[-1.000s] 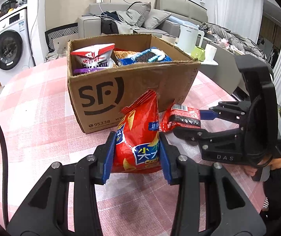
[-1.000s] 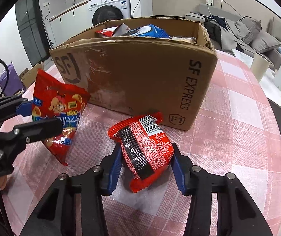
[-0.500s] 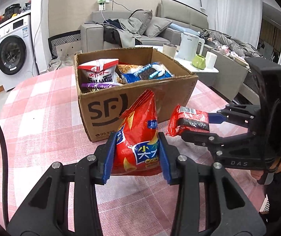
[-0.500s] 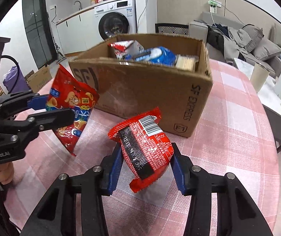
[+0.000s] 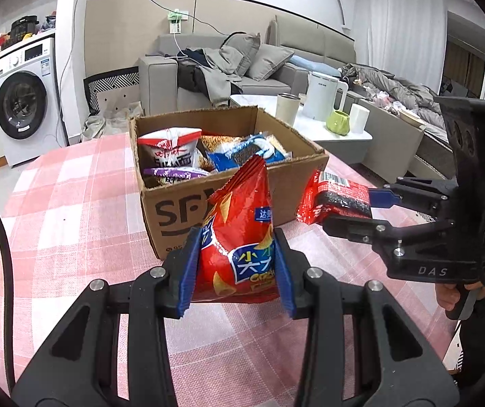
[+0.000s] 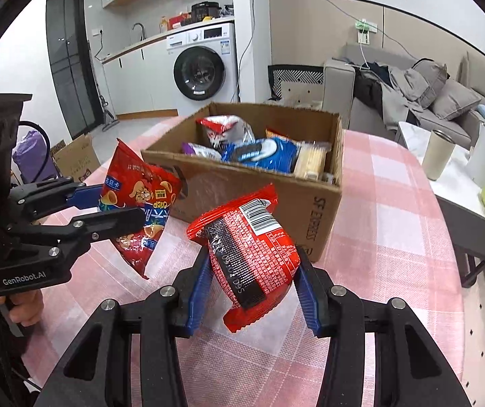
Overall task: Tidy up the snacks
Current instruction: 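Carry the red chip bag with left tool while right tool carries red-black pack into box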
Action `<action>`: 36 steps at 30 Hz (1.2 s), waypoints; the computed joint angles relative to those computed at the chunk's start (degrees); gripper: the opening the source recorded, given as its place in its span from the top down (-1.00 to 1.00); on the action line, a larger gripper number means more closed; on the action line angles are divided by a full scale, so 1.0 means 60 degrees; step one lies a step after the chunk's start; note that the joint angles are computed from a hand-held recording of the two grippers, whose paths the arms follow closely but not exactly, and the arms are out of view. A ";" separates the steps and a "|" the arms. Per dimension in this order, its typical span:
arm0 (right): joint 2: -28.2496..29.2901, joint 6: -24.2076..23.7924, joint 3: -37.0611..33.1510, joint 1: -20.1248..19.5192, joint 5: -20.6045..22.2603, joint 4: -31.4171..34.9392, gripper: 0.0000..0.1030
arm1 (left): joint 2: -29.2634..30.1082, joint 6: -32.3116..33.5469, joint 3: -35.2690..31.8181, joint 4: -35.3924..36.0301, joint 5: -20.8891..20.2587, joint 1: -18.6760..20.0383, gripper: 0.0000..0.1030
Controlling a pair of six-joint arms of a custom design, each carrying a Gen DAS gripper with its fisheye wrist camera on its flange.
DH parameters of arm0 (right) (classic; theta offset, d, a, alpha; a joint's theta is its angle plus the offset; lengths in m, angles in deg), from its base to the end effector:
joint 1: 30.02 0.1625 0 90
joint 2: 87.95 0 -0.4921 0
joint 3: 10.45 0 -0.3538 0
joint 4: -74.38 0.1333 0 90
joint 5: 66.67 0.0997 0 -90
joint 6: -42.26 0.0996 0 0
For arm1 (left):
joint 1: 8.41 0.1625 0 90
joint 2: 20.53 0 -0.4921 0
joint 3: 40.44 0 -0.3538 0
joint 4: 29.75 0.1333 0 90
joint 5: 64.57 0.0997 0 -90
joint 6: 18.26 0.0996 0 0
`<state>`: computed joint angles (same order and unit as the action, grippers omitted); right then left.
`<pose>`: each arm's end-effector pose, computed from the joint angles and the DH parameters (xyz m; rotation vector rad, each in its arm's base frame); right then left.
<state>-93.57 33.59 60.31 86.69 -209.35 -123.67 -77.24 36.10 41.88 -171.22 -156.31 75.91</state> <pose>0.3866 -0.6480 -0.0867 0.2552 -2.1793 1.0032 0.0582 -0.7316 0.3748 1.4682 2.5206 -0.6284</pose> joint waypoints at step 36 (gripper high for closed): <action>-0.0071 -0.0702 -0.0635 0.0389 0.0152 -0.1650 0.08 | -0.0028 -0.1124 -0.0673 -0.0537 -0.0391 -0.0605 0.28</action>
